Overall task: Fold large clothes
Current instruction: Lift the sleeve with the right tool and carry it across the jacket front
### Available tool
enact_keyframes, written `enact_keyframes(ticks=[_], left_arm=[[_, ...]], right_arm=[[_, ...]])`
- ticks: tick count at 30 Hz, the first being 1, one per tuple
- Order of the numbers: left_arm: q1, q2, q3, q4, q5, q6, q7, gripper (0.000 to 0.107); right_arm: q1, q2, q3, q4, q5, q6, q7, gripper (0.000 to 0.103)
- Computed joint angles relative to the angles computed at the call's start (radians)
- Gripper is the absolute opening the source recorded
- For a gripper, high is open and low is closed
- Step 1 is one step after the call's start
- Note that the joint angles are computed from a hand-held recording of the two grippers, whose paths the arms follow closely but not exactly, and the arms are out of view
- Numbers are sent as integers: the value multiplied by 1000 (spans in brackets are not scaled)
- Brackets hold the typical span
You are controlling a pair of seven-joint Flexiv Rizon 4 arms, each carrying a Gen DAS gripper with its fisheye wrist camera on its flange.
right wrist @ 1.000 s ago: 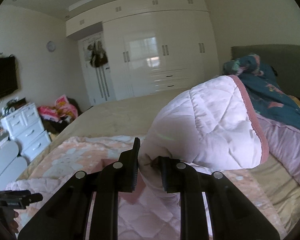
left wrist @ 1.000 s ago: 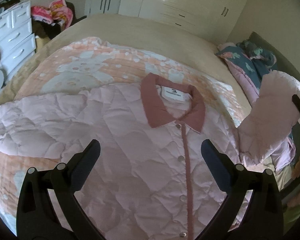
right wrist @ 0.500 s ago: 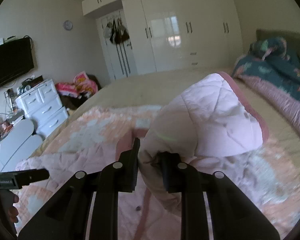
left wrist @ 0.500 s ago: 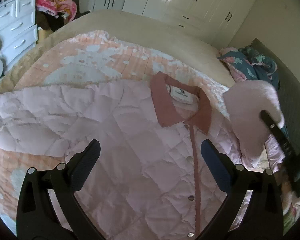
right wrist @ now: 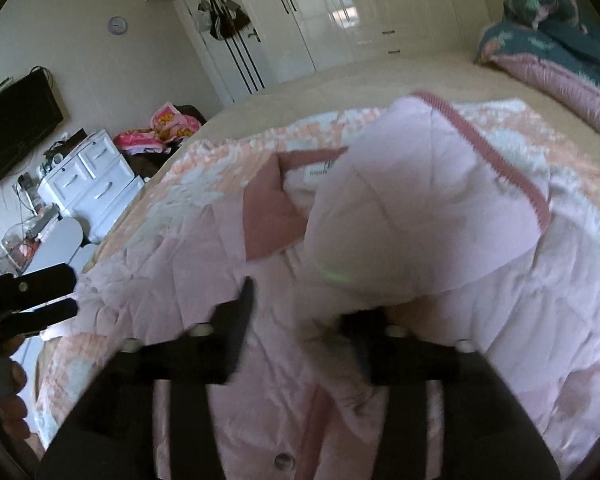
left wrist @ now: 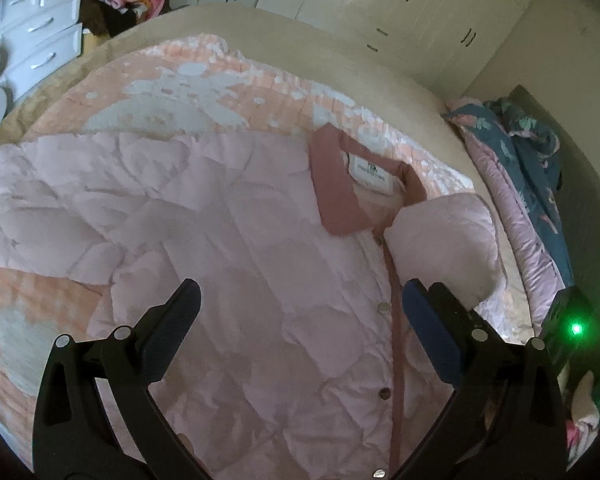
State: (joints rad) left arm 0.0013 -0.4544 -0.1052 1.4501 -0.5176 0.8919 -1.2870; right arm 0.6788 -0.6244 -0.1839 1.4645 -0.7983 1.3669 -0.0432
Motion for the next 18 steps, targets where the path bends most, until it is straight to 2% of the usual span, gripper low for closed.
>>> enact_keyframes(ticks=[2,5,7,8,9,10,11,13,14,15,17,18], left_arm=[[9,-2,-15,6,-33,-11,5,94],[20,7,-32,36,-95,11,17,94],[22,9,-31,42,-115,17,16,94],[25,11,-28,46,-122,18,10,94],[26,11,-26,47,-126,18,7,94],[28,12,-25,49,-132,19,4,94],[30,14,-24,50,-139,19,-1,94],[37,18,-25,55,-158,19,-5,94],[43,21,-30,58,-175,18,-1,94],[52,22,-37,58,-196,4,6,94],[65,21,-45,52,-234,-30,13,94],[69,23,-48,54,-254,-37,19,94]], right_arm=[[27,16,-38,37,-16,22,70,64],[87,67,-116,112,-80,-2,263,81],[142,108,-218,182,-201,33,483,81],[165,123,-271,205,-276,56,589,76],[174,130,-305,213,-341,83,660,52],[168,130,-320,206,-388,113,693,35],[154,129,-308,192,-403,117,679,25],[140,126,-298,156,-455,114,656,18],[130,121,-288,137,-477,119,637,11],[120,110,-272,106,-491,122,591,0],[87,86,-215,57,-474,123,492,0],[59,63,-150,23,-407,105,378,0]])
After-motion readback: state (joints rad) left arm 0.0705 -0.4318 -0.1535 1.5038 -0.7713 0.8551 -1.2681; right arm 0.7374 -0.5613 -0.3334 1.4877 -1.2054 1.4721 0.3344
